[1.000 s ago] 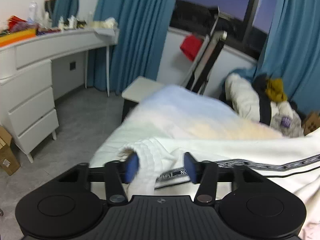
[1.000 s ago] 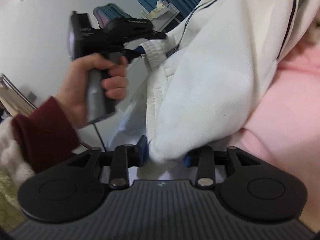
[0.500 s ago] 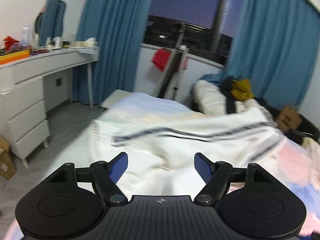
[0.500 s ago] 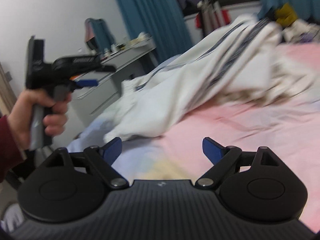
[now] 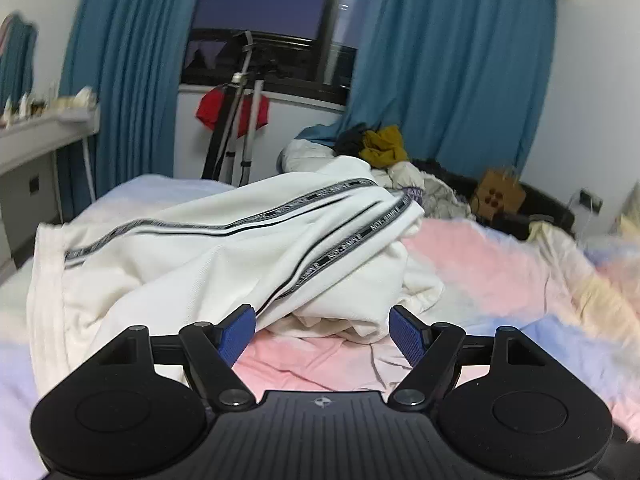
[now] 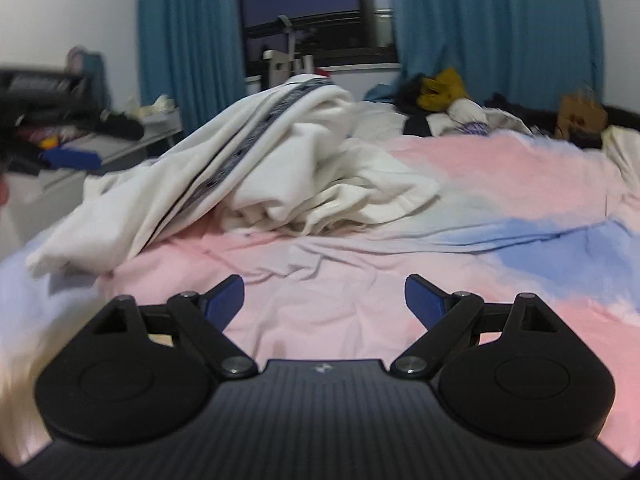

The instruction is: Fold clothes

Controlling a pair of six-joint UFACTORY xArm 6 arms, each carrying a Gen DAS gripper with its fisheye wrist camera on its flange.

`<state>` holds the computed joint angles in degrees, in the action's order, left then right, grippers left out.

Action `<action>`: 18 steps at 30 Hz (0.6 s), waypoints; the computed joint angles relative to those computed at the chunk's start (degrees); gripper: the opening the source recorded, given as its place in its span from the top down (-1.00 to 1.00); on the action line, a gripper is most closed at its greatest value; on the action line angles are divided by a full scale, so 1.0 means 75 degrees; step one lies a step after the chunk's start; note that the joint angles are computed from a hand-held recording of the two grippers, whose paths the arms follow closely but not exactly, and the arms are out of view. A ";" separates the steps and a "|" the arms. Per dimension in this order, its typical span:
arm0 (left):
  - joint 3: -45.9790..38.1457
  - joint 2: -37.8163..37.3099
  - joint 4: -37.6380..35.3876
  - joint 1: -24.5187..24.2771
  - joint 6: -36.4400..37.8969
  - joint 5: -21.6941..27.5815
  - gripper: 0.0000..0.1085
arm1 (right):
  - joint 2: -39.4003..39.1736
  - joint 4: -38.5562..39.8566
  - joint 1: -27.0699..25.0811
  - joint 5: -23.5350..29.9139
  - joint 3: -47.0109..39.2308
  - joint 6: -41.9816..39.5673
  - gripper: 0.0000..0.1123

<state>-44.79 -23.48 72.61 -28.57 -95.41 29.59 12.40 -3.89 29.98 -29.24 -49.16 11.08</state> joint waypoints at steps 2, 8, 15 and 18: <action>-0.0355 0.0471 0.0197 0.0081 0.0103 -0.0090 -0.39 | 0.0081 0.0117 -0.0062 0.0011 -0.0137 0.0285 -0.58; -0.2359 0.2592 0.1080 0.0879 0.0789 -0.1210 -0.37 | 0.0256 0.0826 -0.0078 0.0250 -0.0469 0.0615 -0.58; -0.6116 0.5810 -0.0341 0.0944 0.3879 -0.1420 0.15 | 0.0699 -0.0086 -0.0418 0.0202 -0.0884 0.2075 -0.58; -0.7160 0.6651 -0.1597 0.0782 0.5317 -0.0954 0.70 | 0.1042 -0.0596 -0.0528 0.0219 -0.1217 0.2557 -0.58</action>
<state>-98.49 26.40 60.63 -22.71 -55.53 22.43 20.22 -8.36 26.03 -27.59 -58.29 30.26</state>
